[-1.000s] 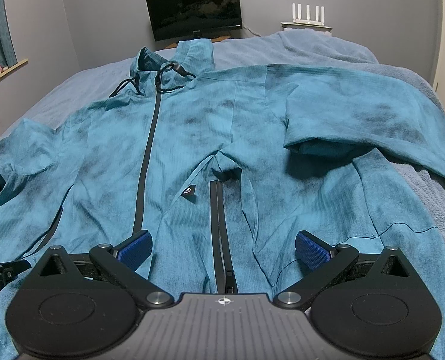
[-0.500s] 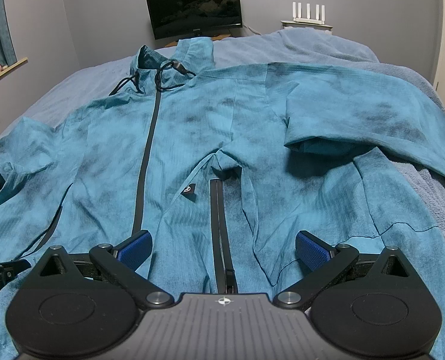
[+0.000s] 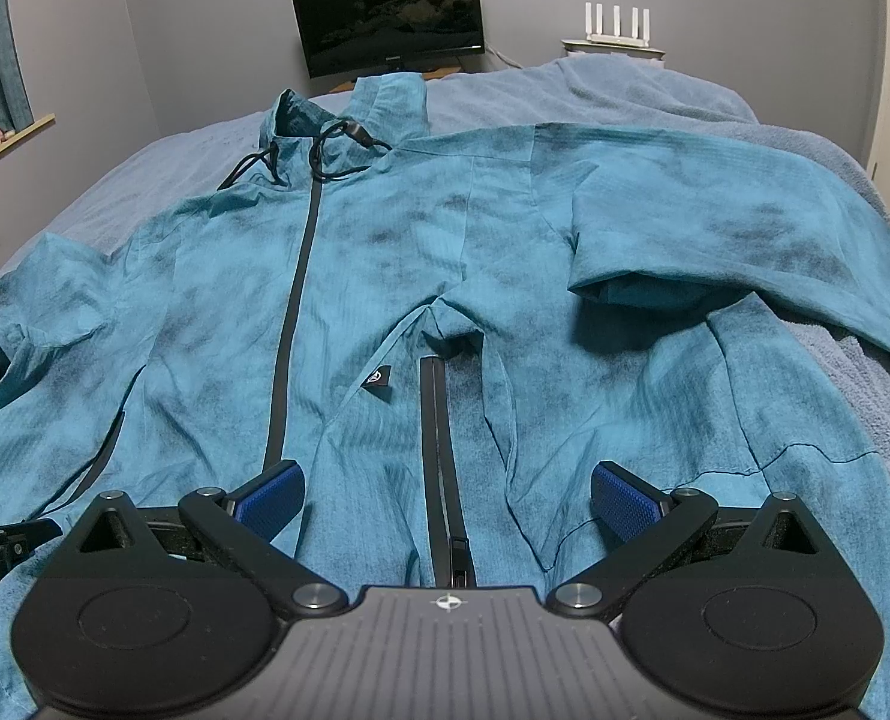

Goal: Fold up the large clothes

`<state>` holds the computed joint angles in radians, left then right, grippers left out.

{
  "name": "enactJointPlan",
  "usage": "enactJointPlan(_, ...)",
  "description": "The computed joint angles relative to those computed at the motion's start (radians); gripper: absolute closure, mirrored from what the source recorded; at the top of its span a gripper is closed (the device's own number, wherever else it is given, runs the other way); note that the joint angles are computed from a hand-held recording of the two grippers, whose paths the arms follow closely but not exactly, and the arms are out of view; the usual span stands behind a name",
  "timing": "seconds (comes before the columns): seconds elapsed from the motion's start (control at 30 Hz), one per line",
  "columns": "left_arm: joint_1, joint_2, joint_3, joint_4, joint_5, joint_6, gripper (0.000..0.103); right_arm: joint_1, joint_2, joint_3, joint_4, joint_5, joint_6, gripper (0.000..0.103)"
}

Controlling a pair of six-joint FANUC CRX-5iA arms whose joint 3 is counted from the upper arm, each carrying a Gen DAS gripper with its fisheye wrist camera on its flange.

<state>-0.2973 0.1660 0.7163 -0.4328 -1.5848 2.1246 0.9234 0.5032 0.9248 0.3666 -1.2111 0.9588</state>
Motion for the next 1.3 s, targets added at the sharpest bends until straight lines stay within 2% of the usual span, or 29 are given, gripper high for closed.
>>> enactJointPlan(0.13,0.013,0.008,0.036,0.018,-0.019,-0.028,0.0,-0.001,-0.025,-0.042,0.021,0.04,-0.026,0.0)
enactJointPlan(0.27,0.046,-0.016,0.06,0.015,0.044,-0.049,0.0,-0.019,-0.081,-0.112,0.027,0.125,-0.067,0.0)
enactJointPlan(0.33,0.061,0.005,0.12,-0.009,0.043,-0.068,0.0,-0.028,-0.08,-0.108,0.062,0.141,-0.091,0.0)
enactJointPlan(0.43,0.082,0.032,0.179,-0.054,0.068,-0.084,0.0,-0.04,-0.038,-0.035,0.125,0.127,-0.11,0.0)
enactJointPlan(0.5,0.092,0.046,0.194,-0.085,0.097,-0.098,0.0,-0.046,-0.026,-0.043,0.223,0.15,-0.153,0.0)
enactJointPlan(0.6,0.131,0.058,0.168,-0.063,0.154,-0.13,0.0,-0.057,-0.036,-0.166,0.5,0.208,-0.302,0.0)
enactJointPlan(0.67,0.152,0.037,0.091,-0.034,0.21,-0.126,0.0,-0.079,-0.043,-0.206,0.552,0.222,-0.345,0.0)
enactJointPlan(0.77,0.18,0.012,-0.025,0.023,0.259,-0.117,0.0,-0.129,-0.041,-0.136,0.361,0.199,-0.327,0.0)
enactJointPlan(0.83,0.191,0.015,-0.065,0.047,0.249,-0.126,0.0,-0.179,-0.042,-0.087,0.201,0.174,-0.353,0.0)
enactJointPlan(0.9,0.197,0.019,-0.092,0.068,0.229,-0.135,0.0,-0.226,-0.03,-0.045,0.094,0.13,-0.414,0.0)
enactJointPlan(0.97,0.211,0.024,-0.114,0.108,0.23,-0.16,0.0,-0.262,-0.016,-0.024,0.049,0.084,-0.486,0.0)
enactJointPlan(1.0,0.219,0.03,-0.116,0.127,0.226,-0.176,0.0,-0.28,-0.024,-0.044,0.036,0.093,-0.52,0.0)
enactJointPlan(1.17,0.238,0.027,-0.145,0.178,0.241,-0.185,0.0,-0.336,-0.113,-0.251,0.033,0.248,-0.72,0.0)
enactJointPlan(1.3,0.25,0.039,-0.141,0.198,0.235,-0.188,0.0,-0.365,-0.115,-0.287,-0.003,0.287,-0.771,0.0)
